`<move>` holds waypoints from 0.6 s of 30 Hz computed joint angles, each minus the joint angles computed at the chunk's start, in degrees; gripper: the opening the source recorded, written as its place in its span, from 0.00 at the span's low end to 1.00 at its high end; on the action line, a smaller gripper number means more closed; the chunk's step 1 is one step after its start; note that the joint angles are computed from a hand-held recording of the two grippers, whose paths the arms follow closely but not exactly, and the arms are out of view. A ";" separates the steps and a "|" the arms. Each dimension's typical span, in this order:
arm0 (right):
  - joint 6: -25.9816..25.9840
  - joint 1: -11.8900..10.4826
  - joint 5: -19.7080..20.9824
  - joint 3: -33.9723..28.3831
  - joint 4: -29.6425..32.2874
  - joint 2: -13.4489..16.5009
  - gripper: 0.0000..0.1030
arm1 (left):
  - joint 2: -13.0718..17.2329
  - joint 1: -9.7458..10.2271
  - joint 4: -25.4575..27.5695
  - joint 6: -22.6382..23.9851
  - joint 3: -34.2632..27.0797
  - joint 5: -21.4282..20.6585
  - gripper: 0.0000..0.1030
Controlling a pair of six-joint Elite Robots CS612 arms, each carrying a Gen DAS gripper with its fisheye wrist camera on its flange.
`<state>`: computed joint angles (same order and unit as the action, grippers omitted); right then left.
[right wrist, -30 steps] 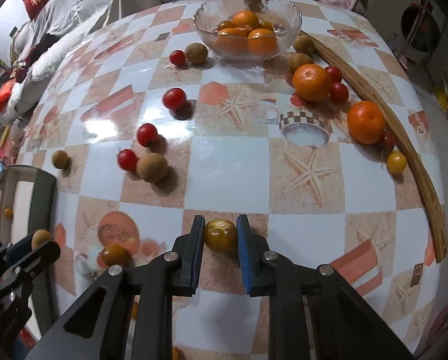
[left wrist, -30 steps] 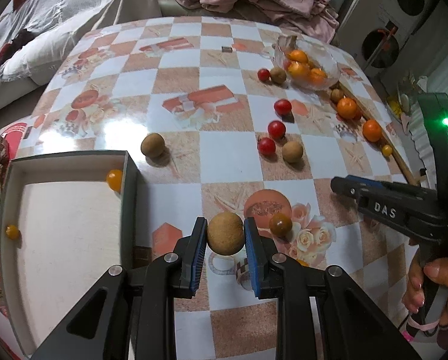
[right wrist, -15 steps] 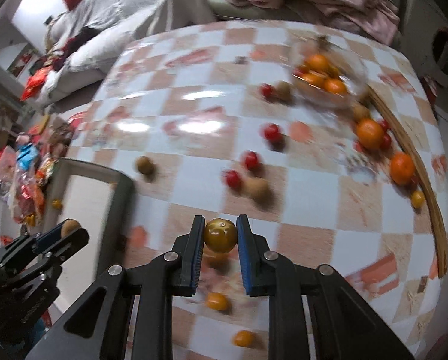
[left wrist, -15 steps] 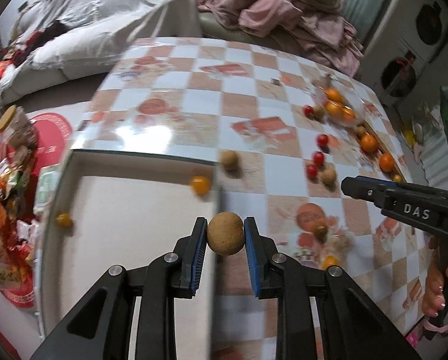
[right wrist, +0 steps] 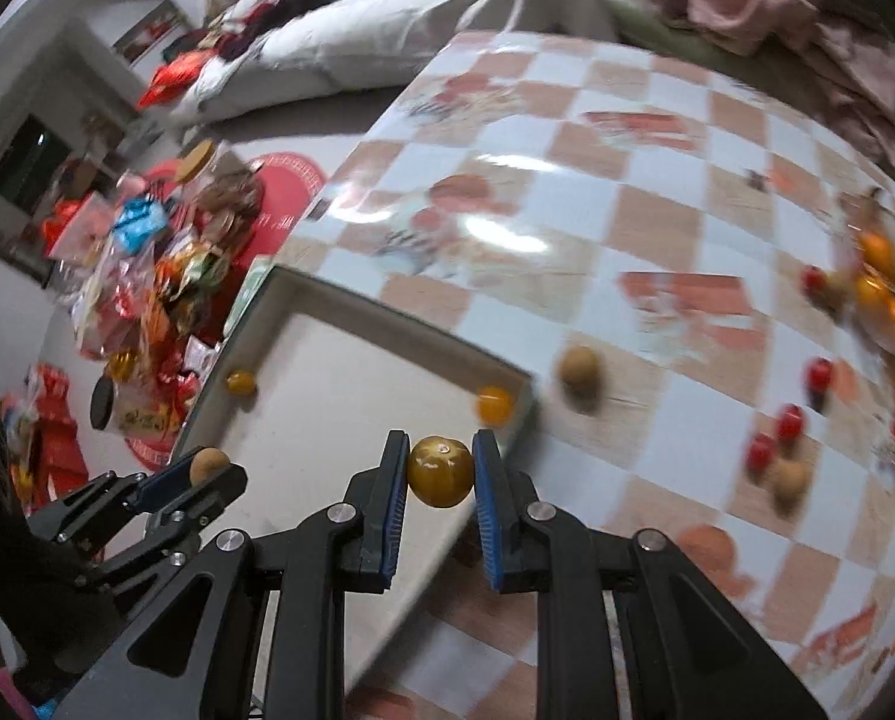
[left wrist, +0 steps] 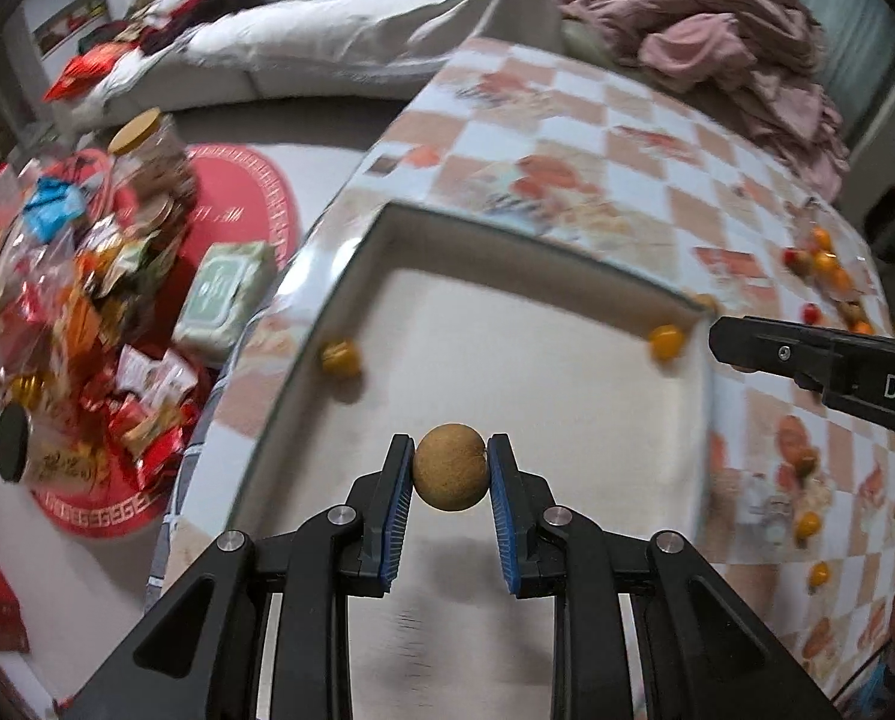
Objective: Organize fruits
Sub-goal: 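Carry both fruits over the white tray and open both tools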
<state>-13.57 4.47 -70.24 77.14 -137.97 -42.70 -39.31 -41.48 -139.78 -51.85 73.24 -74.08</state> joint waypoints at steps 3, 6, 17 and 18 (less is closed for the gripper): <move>-0.85 1.07 -0.98 -1.53 1.67 1.29 0.23 | 0.43 0.47 1.51 -1.39 0.03 -0.26 0.26; -1.43 1.96 -2.05 -3.08 3.14 2.65 0.23 | 0.95 0.80 2.18 -2.05 -0.25 -0.50 0.26; -1.82 3.60 -5.88 -5.94 4.57 5.23 0.23 | 2.30 1.27 3.79 -1.99 -1.55 -1.46 0.26; -2.11 3.71 -6.22 -5.97 4.52 5.33 0.23 | 2.35 1.30 3.87 -2.03 -1.57 -1.69 0.26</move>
